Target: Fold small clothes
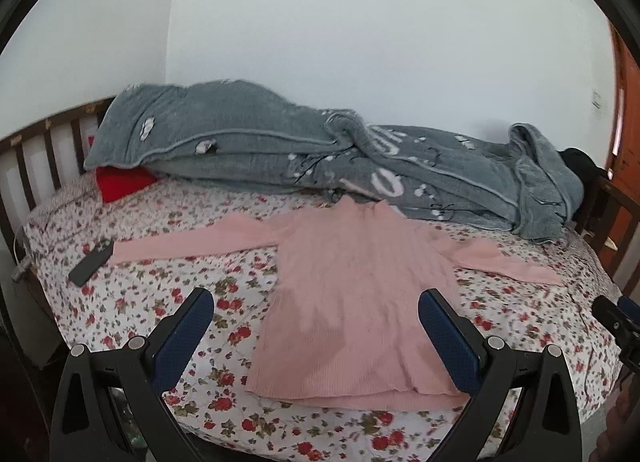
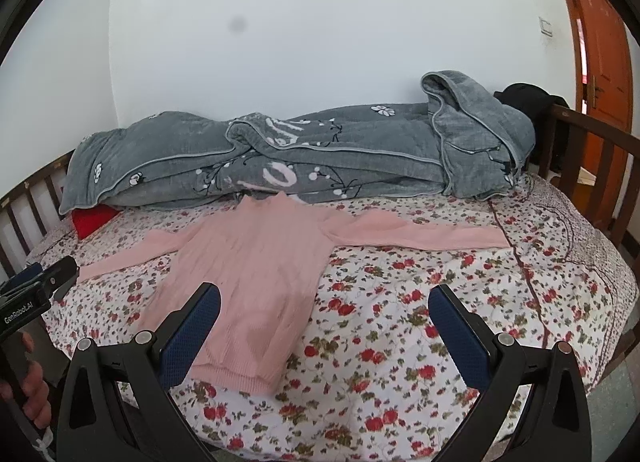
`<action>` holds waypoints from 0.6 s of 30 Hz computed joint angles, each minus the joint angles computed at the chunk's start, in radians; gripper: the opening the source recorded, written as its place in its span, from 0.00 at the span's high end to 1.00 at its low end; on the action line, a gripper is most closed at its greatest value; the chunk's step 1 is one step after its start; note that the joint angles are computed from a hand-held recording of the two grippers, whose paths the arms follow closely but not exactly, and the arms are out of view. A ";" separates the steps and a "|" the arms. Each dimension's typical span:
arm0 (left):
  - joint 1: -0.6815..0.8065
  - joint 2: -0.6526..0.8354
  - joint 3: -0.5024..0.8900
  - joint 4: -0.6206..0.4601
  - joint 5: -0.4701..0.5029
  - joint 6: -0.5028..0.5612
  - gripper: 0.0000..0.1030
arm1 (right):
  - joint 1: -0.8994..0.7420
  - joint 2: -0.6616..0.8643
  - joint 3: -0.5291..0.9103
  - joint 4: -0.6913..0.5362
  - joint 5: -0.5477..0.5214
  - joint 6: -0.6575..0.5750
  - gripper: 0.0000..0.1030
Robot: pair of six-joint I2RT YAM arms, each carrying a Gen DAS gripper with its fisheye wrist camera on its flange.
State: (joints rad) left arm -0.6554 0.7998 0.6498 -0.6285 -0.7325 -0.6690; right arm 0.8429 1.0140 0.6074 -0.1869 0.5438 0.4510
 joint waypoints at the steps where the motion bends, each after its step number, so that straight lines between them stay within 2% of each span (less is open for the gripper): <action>1: 0.054 -0.014 -0.026 0.031 0.037 0.032 0.00 | -0.010 0.027 0.006 0.021 -0.014 -0.009 0.01; 3: 0.200 -0.031 -0.081 0.106 0.148 0.109 0.00 | -0.028 0.095 0.022 0.065 -0.043 -0.028 0.01; 5: 0.401 -0.020 -0.144 0.220 0.322 0.205 0.00 | -0.054 0.185 0.049 0.121 -0.086 -0.060 0.01; 7: 0.574 0.055 -0.189 0.350 0.465 0.273 0.00 | -0.069 0.257 0.066 0.181 -0.091 -0.080 0.01; 10: 0.812 0.304 -0.207 0.580 0.634 0.356 0.01 | -0.116 0.394 0.126 0.251 -0.126 -0.099 0.01; 12: 0.932 0.466 -0.180 0.690 0.732 0.394 0.01 | -0.152 0.490 0.182 0.272 -0.163 -0.086 0.01; 15: 1.097 0.692 -0.089 0.797 0.864 0.396 0.05 | -0.193 0.604 0.241 0.310 -0.210 -0.076 0.01; 18: 1.206 0.848 0.010 0.858 0.927 0.391 0.07 | -0.209 0.710 0.302 0.332 -0.195 -0.084 0.01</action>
